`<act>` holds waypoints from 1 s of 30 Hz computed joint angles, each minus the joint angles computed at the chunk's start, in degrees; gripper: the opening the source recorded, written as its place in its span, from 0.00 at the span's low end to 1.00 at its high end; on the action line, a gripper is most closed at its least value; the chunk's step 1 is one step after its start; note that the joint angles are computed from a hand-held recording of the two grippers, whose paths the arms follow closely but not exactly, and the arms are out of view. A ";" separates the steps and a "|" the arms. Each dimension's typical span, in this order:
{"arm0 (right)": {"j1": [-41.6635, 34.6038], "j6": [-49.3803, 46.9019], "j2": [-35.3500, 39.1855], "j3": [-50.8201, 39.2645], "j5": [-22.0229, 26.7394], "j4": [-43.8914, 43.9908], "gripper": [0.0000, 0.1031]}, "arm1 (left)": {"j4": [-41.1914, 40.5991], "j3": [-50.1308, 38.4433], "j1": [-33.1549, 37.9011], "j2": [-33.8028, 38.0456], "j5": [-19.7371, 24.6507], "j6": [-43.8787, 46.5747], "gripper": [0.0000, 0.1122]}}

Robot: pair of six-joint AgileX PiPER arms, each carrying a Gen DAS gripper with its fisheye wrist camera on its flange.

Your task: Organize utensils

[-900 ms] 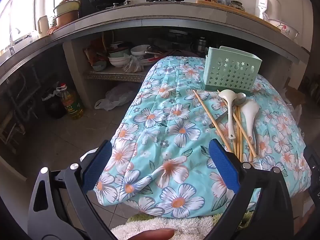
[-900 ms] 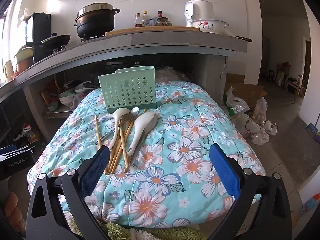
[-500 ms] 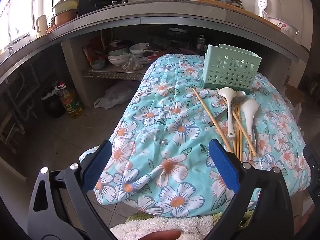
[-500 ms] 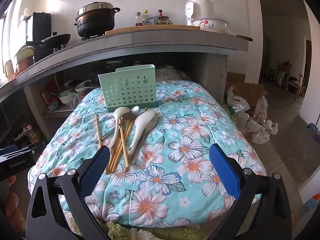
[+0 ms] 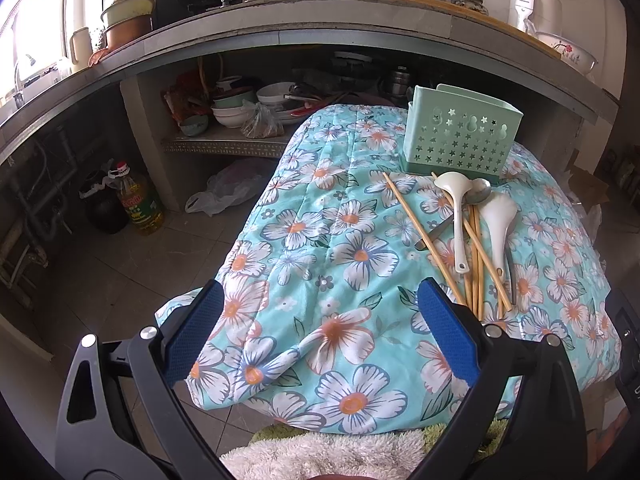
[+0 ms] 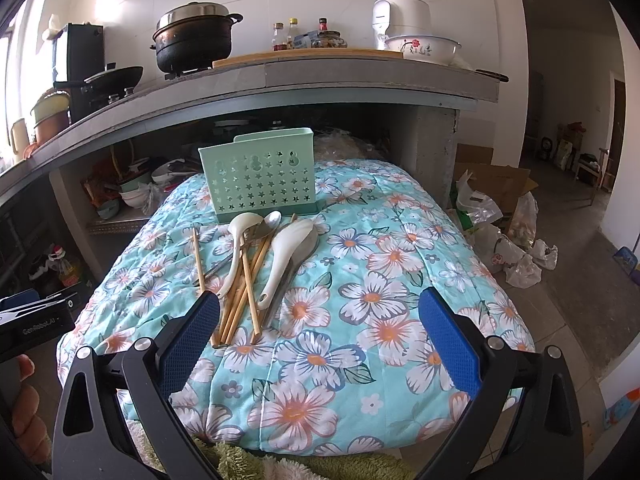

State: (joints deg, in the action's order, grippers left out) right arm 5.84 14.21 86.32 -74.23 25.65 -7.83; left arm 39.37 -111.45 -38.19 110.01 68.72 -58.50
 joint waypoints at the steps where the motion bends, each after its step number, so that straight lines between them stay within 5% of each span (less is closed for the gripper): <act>1: -0.04 -0.13 0.01 -0.02 -0.02 0.10 0.94 | 0.12 0.06 -0.12 0.07 0.02 -0.13 0.83; 30: -0.13 -0.90 0.14 -0.33 0.22 0.80 0.94 | -0.45 -2.18 -0.36 1.64 0.91 0.50 0.83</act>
State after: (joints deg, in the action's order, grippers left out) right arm 5.71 13.31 86.46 -74.55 25.87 -7.03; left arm 38.92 -113.63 -38.55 111.64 69.62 -58.00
